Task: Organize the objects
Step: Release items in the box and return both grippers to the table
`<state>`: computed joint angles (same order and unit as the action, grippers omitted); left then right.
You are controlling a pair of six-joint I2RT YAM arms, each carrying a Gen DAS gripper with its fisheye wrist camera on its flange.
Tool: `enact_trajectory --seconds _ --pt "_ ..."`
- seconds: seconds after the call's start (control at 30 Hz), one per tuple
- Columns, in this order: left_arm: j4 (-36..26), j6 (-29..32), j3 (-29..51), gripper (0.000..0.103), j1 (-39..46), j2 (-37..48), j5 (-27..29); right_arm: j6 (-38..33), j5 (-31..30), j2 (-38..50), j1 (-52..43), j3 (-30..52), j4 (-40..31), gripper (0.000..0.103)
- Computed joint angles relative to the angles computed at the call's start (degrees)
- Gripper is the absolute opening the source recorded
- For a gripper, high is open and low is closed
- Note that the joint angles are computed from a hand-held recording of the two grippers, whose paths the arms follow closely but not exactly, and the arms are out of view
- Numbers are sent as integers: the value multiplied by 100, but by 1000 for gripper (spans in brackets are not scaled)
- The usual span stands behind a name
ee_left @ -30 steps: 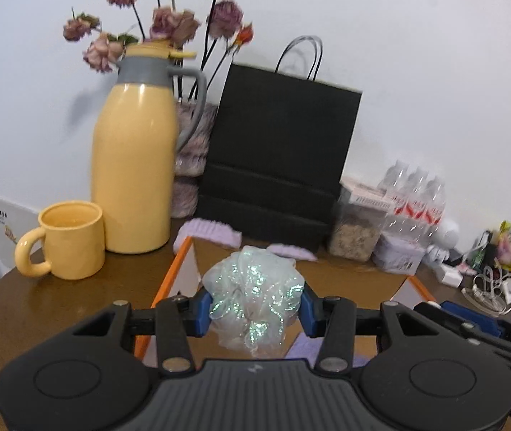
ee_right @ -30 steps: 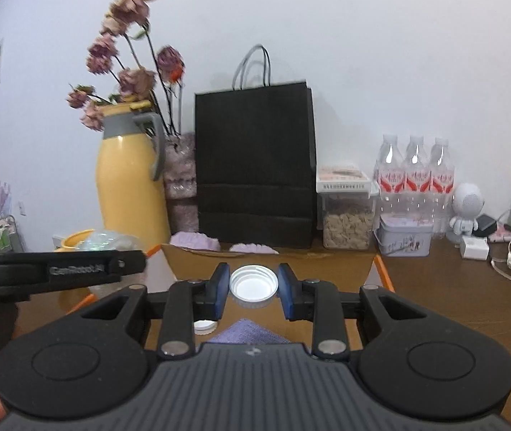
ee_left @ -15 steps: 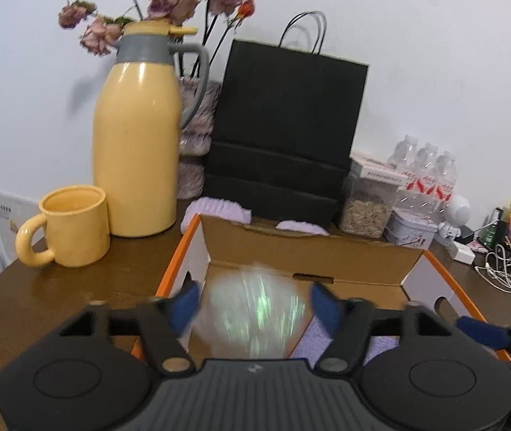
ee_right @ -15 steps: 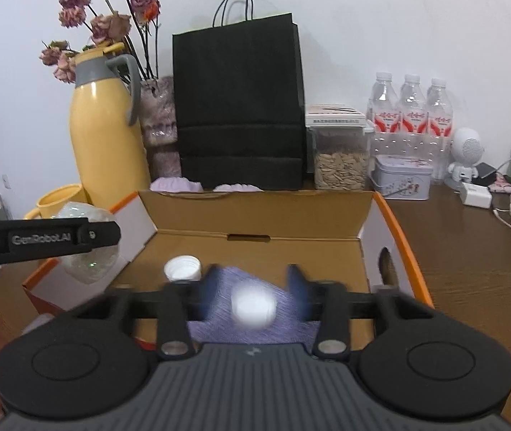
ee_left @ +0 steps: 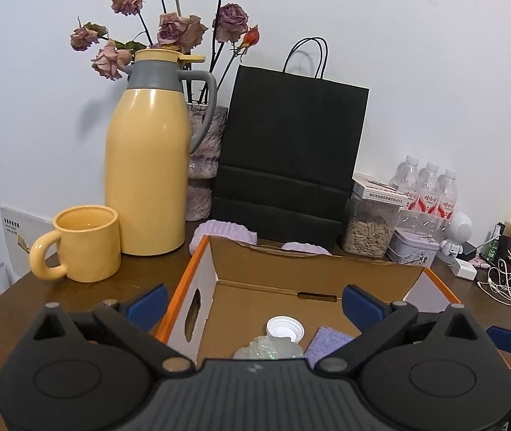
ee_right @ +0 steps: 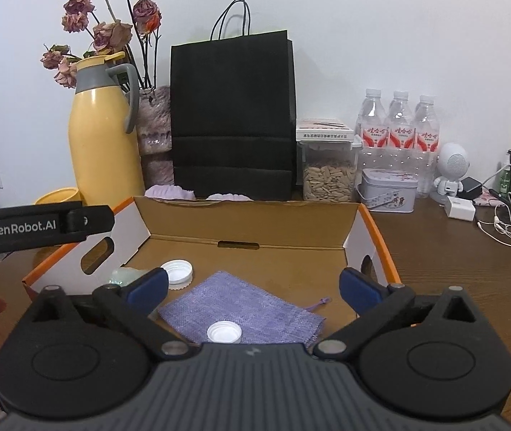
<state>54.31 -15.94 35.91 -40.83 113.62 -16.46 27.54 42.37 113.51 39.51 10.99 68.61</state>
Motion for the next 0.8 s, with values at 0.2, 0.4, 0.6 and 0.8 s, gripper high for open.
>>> enact_trajectory --seconds 0.2,0.4,0.6,0.8 --pt "-17 29 -24 103 -12 -20 49 -3 63 -23 76 -34 3 103" --pt "-22 8 -149 103 6 -173 147 -36 167 -116 202 -96 -28 103" --pt "-70 38 -580 103 -75 -651 195 -80 434 -344 507 -276 25 103" --pt "91 173 -1104 103 -265 -1081 -15 61 817 -643 993 -455 -172 103"
